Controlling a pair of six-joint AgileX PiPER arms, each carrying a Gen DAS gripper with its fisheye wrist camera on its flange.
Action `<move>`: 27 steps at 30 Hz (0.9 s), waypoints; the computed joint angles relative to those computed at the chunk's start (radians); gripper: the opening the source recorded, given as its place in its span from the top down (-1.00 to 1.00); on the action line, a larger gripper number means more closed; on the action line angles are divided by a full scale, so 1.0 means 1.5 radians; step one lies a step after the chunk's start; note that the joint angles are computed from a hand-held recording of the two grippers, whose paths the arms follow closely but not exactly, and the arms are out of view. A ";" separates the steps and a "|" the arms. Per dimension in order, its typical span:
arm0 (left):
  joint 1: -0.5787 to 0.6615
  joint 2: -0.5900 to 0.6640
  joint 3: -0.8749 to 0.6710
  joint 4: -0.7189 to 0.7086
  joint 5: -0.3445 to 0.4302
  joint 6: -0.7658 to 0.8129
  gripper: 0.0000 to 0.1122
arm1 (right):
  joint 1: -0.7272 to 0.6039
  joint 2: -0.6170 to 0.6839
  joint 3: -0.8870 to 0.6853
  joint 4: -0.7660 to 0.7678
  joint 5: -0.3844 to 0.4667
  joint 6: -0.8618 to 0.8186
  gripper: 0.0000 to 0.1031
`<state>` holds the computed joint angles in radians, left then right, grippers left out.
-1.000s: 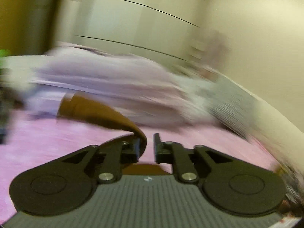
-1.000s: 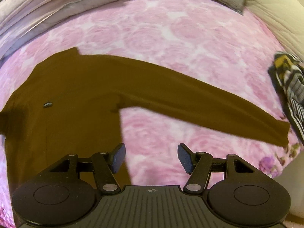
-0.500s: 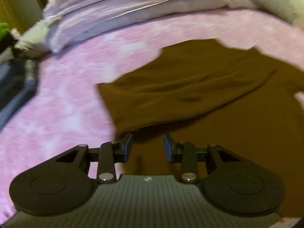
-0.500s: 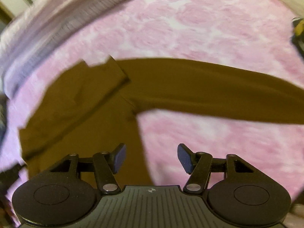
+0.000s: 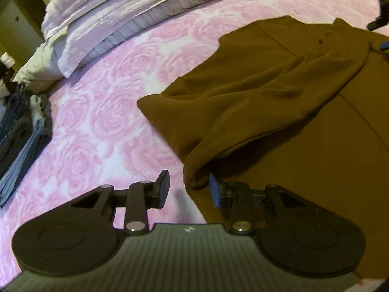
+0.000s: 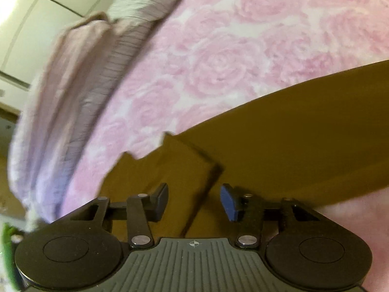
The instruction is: Fold large clothes
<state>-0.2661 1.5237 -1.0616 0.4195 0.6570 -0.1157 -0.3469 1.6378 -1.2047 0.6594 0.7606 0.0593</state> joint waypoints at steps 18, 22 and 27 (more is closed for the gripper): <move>-0.010 0.018 0.026 0.067 -0.030 0.061 0.86 | 0.043 -0.130 0.156 -0.187 -0.124 0.049 1.00; -0.003 0.022 0.016 0.049 -0.021 0.069 0.85 | 0.057 -0.158 0.191 -0.236 -0.127 0.082 1.00; -0.003 0.027 -0.018 0.015 0.037 0.074 0.79 | 0.050 -0.131 0.158 -0.223 -0.094 0.069 1.00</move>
<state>-0.2700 1.5638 -1.0892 0.4427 0.7128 -0.0045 -0.2719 1.4419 -0.9680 0.3250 0.6191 0.1624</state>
